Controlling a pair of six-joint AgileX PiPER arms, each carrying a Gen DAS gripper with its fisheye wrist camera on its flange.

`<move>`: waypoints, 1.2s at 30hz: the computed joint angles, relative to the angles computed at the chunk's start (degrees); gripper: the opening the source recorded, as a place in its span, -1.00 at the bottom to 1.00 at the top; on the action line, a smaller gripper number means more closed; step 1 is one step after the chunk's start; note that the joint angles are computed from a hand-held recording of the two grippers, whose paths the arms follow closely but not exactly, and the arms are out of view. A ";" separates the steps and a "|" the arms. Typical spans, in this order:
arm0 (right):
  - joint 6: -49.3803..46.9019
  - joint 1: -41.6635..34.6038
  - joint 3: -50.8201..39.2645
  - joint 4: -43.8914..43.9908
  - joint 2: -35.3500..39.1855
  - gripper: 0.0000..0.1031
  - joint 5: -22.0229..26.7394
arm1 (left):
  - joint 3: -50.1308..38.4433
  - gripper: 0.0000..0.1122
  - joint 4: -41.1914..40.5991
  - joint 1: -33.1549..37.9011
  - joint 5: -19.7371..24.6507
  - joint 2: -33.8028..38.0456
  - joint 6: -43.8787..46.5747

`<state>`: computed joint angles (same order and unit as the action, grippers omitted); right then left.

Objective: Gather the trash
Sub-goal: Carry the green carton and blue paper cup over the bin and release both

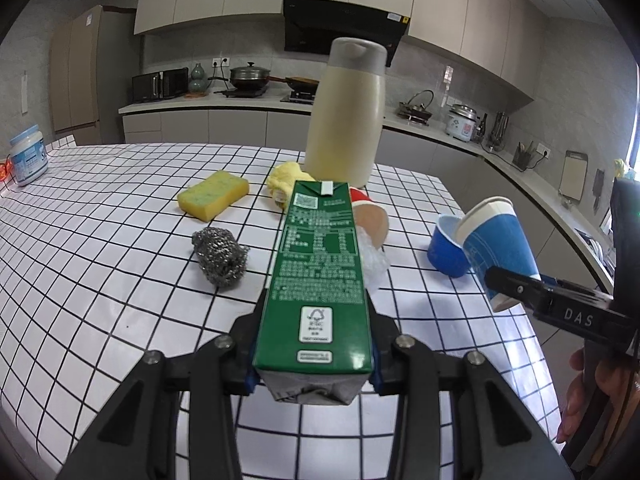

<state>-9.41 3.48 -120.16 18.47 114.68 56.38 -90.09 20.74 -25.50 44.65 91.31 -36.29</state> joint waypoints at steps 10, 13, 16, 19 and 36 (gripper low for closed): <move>-9.39 -7.95 17.57 5.09 -12.37 0.19 -2.28 | -0.22 -0.27 9.14 -11.60 4.06 -0.36 -11.58; -12.77 -10.83 21.44 6.92 -15.55 0.19 -1.91 | -1.03 -0.27 12.71 -15.21 6.11 0.15 -15.86; -15.97 -13.93 24.29 9.02 -17.95 0.19 -0.99 | -0.77 -0.27 16.51 -18.40 8.45 -0.17 -20.48; -18.63 -16.88 25.69 10.67 -19.20 0.19 0.25 | -1.14 -0.27 17.61 -20.22 9.89 -0.30 -22.12; -32.77 -35.01 30.05 17.71 -21.88 0.19 6.98 | -18.30 -0.27 19.93 -33.13 17.15 13.09 -25.73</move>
<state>-42.18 -31.53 -90.11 36.18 92.80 63.36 -108.39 40.67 -58.63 61.80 104.41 -62.01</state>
